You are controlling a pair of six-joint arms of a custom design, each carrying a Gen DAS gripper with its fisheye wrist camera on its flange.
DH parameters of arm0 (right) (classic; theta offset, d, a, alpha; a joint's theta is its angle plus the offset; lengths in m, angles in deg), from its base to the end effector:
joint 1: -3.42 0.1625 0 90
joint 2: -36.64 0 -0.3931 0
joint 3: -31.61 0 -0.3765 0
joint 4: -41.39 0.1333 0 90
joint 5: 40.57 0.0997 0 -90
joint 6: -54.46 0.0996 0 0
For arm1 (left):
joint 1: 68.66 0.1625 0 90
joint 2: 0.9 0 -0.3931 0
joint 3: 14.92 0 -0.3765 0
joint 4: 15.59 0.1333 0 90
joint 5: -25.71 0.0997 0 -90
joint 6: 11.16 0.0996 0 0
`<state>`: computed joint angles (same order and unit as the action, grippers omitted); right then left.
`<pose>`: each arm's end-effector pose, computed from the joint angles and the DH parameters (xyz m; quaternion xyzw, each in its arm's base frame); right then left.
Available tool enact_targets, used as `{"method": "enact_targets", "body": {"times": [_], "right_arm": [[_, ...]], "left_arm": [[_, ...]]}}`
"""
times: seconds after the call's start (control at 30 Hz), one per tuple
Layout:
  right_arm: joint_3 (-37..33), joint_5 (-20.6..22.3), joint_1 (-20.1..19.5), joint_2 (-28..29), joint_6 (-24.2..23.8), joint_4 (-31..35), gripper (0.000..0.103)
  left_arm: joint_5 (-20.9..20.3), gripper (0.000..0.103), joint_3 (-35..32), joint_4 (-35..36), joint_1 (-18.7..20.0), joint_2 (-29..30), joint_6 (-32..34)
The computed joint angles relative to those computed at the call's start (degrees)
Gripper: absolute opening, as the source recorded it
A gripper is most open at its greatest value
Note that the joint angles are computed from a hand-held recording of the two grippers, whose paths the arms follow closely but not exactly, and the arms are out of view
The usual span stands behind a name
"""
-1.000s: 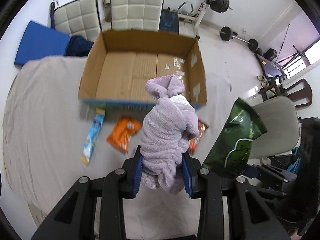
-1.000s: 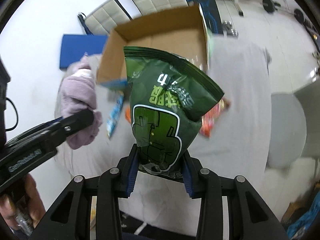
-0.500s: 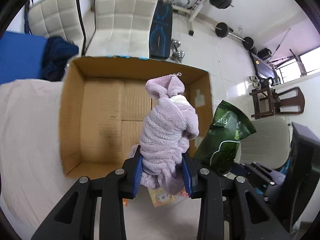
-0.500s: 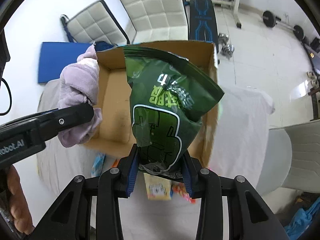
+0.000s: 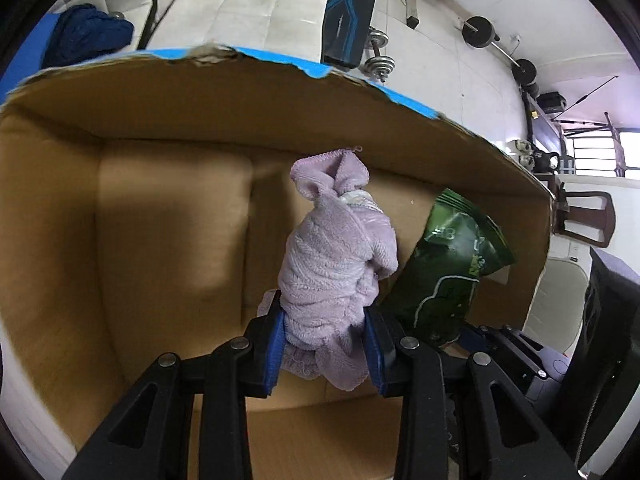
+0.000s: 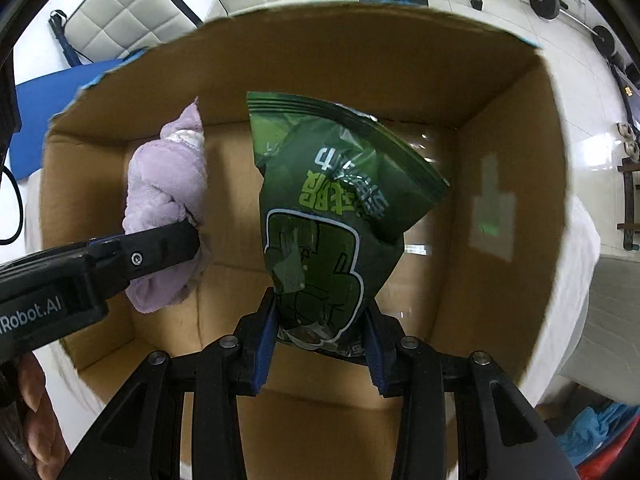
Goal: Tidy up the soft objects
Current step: 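Carry towel and green bag into the box and open both tools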
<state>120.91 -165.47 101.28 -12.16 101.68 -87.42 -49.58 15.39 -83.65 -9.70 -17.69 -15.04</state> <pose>0.1635 -0.6260 0.1292 -0.3171 -0.8996 0.1262 0.2724 -0.2600 -0.7396 0.0517 0.2597 0.9091 0.2515 0.2069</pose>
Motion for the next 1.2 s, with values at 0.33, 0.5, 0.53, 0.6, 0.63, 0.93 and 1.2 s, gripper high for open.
{"method": "enact_targets", "body": {"times": [0.33,0.5,0.53,0.6,0.63,0.93,1.2], "right_arm": [[-1.8,0.4,0.4,0.4,-0.1,4.3,0.069],[-2.6,-1.7,2.1,0.0,2.7,7.9,0.072],[-3.1,-2.2,2.7,0.1,3.6,8.9,0.074],[-3.8,-3.3,3.8,0.3,5.3,10.6,0.081],[-3.7,-3.6,4.3,0.3,6.1,11.3,0.084],[-1.2,-8.7,9.6,0.6,17.7,10.8,0.103],[-3.0,-13.0,16.3,2.0,24.3,15.9,0.103]], "left_arm": [[1.5,0.062,-4.1,3.4,-0.5,2.3,0.0],[3.2,0.081,-0.8,-0.4,-1.1,-0.7,1.8],[4.0,0.084,0.5,-1.9,-1.5,-1.7,2.5],[6.2,0.094,6.0,-6.3,-2.3,-5.2,3.8],[7.1,0.097,7.5,-7.9,-2.3,-6.3,4.6],[13.7,0.100,24.6,-19.4,-4.1,-19.5,10.5],[17.4,0.100,39.6,-32.1,-5.6,-29.3,12.9]]}}
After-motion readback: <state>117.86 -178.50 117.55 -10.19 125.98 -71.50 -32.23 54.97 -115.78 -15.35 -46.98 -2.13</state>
